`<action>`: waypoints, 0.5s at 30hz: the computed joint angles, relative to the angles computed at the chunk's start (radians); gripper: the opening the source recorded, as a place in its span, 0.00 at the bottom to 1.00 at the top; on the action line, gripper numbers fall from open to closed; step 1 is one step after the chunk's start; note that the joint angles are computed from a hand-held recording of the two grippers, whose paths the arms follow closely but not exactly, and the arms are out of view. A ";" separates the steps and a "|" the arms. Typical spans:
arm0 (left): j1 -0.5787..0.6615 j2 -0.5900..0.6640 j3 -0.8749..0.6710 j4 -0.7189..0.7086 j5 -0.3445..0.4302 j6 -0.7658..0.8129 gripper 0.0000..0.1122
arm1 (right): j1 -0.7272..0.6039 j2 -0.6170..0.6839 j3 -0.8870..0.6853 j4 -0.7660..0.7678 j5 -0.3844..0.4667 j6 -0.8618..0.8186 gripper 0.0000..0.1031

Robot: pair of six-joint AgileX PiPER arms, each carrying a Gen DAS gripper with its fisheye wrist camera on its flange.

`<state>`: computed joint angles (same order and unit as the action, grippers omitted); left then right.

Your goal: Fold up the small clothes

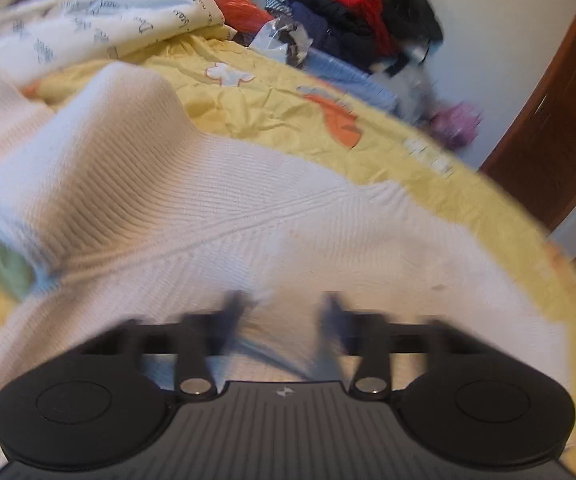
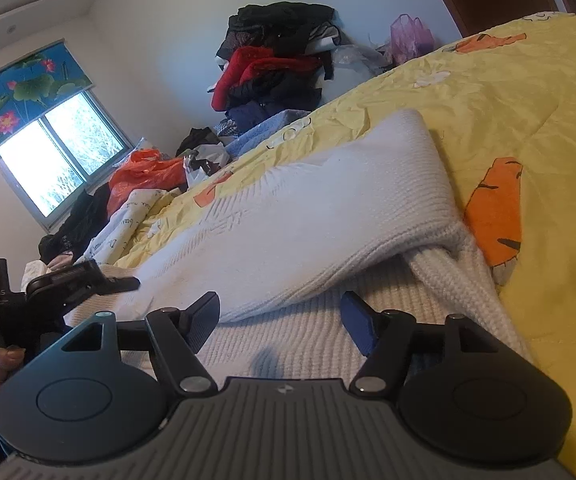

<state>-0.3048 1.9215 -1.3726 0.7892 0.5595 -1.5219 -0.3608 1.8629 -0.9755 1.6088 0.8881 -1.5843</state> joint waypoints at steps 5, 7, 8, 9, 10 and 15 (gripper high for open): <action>-0.042 -0.024 0.004 0.182 0.077 -0.034 0.07 | -0.006 0.002 0.004 0.007 0.011 -0.003 0.70; -0.042 -0.037 0.013 0.247 0.107 -0.071 0.00 | -0.007 0.002 0.005 0.008 0.012 -0.006 0.70; -0.033 -0.024 -0.003 0.219 0.132 -0.043 0.00 | -0.006 0.002 0.005 0.009 0.011 -0.008 0.70; -0.014 0.003 -0.029 0.157 0.144 0.025 0.00 | -0.004 0.002 0.005 0.011 0.009 -0.008 0.71; 0.004 0.028 -0.043 0.110 0.149 0.078 0.00 | -0.003 0.002 0.005 0.012 0.009 -0.009 0.71; 0.015 -0.119 0.193 0.269 -0.004 -0.090 0.06 | 0.003 0.006 -0.002 0.010 0.002 -0.011 0.72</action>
